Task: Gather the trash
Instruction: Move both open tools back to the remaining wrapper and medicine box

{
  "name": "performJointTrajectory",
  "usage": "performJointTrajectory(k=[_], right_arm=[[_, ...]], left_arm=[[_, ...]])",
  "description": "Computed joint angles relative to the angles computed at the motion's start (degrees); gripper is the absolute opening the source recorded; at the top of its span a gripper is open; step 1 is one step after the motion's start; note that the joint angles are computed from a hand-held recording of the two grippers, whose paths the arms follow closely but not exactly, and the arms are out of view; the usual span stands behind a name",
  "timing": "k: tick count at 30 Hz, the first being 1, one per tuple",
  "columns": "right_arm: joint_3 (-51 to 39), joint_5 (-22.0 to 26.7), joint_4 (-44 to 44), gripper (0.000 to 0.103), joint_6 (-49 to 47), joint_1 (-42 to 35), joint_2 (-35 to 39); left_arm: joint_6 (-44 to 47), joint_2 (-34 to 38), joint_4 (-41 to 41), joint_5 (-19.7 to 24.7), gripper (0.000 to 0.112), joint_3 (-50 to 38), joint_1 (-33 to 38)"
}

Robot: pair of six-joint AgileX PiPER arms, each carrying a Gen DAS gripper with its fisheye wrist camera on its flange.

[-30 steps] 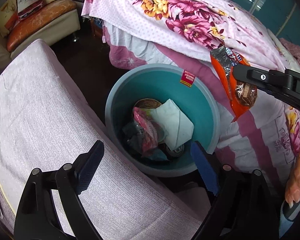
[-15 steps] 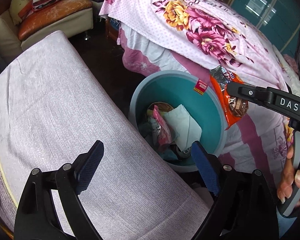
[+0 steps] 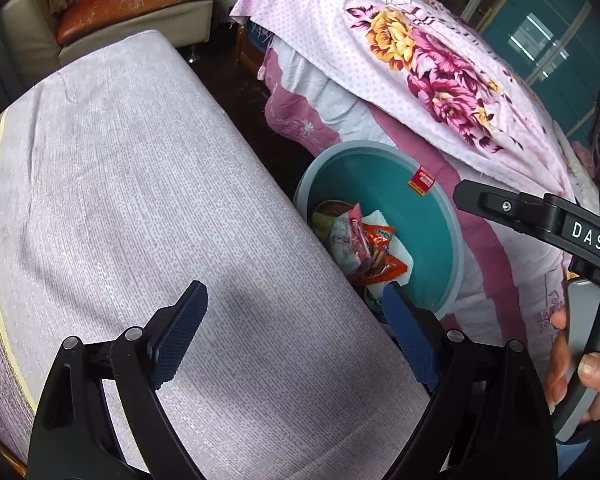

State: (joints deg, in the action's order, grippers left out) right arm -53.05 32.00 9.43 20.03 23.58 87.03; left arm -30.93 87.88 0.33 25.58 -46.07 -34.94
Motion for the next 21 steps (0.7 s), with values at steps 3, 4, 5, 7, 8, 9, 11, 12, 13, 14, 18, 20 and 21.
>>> performJointTrajectory(k=[3, 4, 5, 7, 8, 9, 11, 12, 13, 14, 18, 20, 21], right_arm=[[-1.09, 1.76, -2.24, 0.077, 3.14, 1.72, 0.1], [-1.5, 2.4, -3.1, 0.078, 4.31, 2.37, 0.16], [-1.86, 2.98, -4.1, 0.078, 5.66, 3.27, 0.15], [-2.25, 3.76, -5.16, 0.081, 7.19, 4.81, -0.1], [-2.4, 3.83, -5.35, 0.082, 7.53, 5.39, -0.01], [-2.55, 4.0, -5.5, 0.082, 7.8, 5.96, 0.01], [-3.04, 4.59, -6.08, 0.082, 8.78, 7.59, -0.12], [-3.34, 4.86, -6.39, 0.082, 9.22, 8.24, -0.13], [-3.69, 5.2, -7.0, 0.082, 10.05, 9.44, -0.28], [-3.99, 5.42, -7.41, 0.082, 10.61, 10.18, -0.23], [-5.98, 6.99, -8.88, 0.082, 13.17, 14.22, 0.3], [-7.36, 7.72, -9.1, 0.082, 14.09, 16.53, 0.83], [-8.13, 8.11, -9.24, 0.082, 14.52, 17.85, 1.19]], left_arm=[[-0.1, -1.87, -0.5, -0.3, 0.09, 1.85, 0.77], [-0.29, -2.58, -0.51, -0.32, 0.09, 2.51, 0.98], [-0.55, -3.44, -0.46, -0.32, 0.09, 3.25, 1.18], [-1.99, -5.33, 0.58, -0.09, 0.09, 4.72, 1.28], [-2.62, -6.3, 1.16, 0.12, 0.09, 5.43, 1.39], [-3.3, -7.27, 1.78, 0.41, 0.09, 6.09, 1.46], [-5.31, -9.52, 3.35, 1.05, 0.09, 7.47, 1.41], [-5.98, -10.71, 3.88, 1.41, 0.09, 8.16, 1.51], [-6.87, -12.1, 4.57, 1.84, 0.09, 8.96, 1.57], [-8.06, -13.56, 5.45, 2.43, 0.09, 9.74, 1.59], [-12.21, -19.84, 8.66, 5.56, 0.09, 13.21, 2.03], [-13.28, -23.24, 9.42, 7.52, 0.09, 15.06, 2.8], [-13.89, -25.01, 9.82, 8.89, 0.09, 15.91, 3.22]])
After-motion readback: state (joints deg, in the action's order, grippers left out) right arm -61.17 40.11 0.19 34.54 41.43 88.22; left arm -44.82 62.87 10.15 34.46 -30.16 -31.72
